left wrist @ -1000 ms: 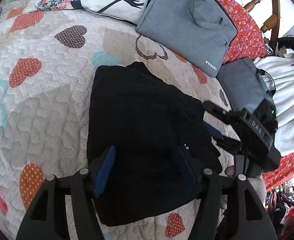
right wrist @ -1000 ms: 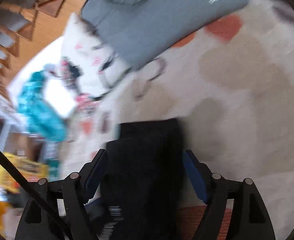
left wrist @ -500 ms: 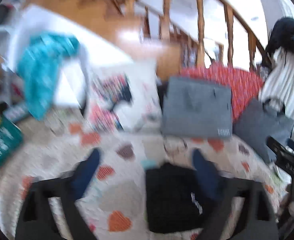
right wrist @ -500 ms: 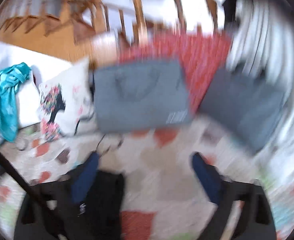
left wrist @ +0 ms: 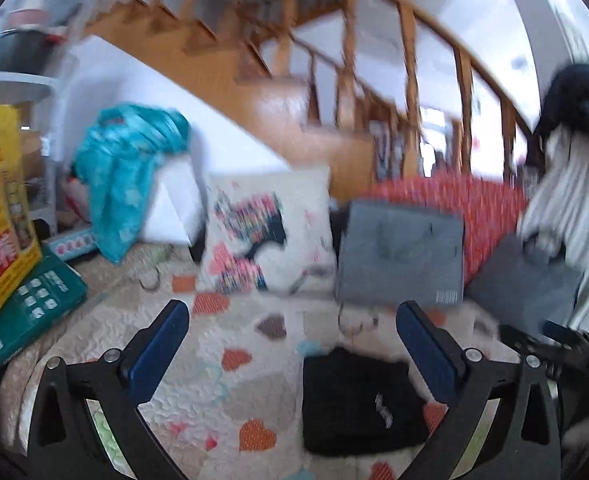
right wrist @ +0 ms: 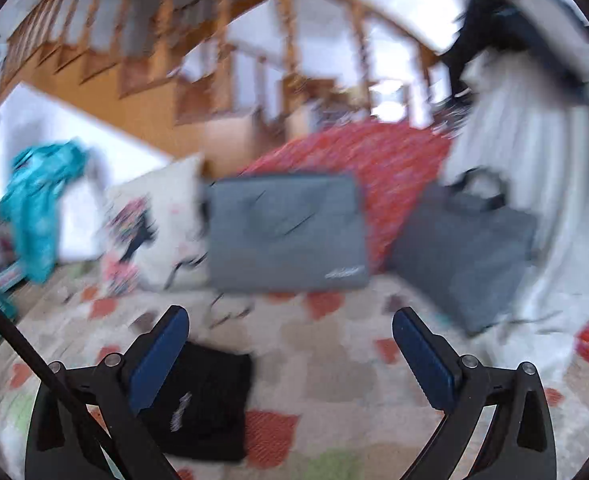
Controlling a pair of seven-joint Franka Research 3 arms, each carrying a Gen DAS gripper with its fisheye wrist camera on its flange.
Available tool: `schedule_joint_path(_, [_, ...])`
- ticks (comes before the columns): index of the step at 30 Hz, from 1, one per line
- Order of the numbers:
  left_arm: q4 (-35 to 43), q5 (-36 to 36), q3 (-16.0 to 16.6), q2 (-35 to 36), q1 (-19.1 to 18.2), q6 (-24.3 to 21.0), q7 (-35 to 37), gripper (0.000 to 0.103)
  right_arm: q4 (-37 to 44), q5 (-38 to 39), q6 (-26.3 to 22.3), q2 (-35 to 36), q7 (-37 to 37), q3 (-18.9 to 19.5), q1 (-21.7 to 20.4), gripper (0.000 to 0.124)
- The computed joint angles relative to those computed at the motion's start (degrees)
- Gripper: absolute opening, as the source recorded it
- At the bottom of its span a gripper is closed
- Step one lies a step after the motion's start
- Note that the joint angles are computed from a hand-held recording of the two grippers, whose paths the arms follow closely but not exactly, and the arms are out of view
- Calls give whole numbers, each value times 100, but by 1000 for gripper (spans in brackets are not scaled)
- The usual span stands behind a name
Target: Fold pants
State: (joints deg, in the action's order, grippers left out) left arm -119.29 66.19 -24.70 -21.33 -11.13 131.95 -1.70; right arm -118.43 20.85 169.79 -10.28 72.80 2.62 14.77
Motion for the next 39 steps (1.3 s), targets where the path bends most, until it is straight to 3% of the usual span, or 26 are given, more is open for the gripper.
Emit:
schedule_joint_path(2, [202,-244,175,439,-6,185,350,103,969,1490,-1596,673,-993,-583,520,103])
schedule_joint_path(5, [406,-733,530,1049,-20,594,776,103,2134,2500,-3610,1636,-1153,-552,133,86])
schedule_joint_path(7, [456,-1301,803,1393,-25,962,1084,103,2622,3143,-4479,2199,-1213,-397,-177,84])
schedule_joint_path(9, [432,-1553,928,1562,-13,1131,1174,103,2876,3438,-4922,2621,-1213,-208,-407,84])
schedule_joint_path(13, [417,-1846,1037,1897,-48,1117,1262,103,3178,2305,-4764,3021,-307,-153,-339,78])
schedule_joint_path(17, [413,-2448,1137,2055,-114,1198,1649,103,3072,776,-4081,2974,328,-287,-42,83])
schedule_joint_path(21, [384,-2590,1162,2060,-159,1125,1708,103,3128,1149,-4166,3010,392,41,-439,83])
schedule_joint_path(31, [576,-1948,1066,2071,-349,804,1577,103,2443,736,-3393,2500,141,90,-362,85])
schedule_joint_path(39, [583,-1856,1044,2056,-424,767,1558,103,2196,784,-3259,2329,265,56,-409,86])
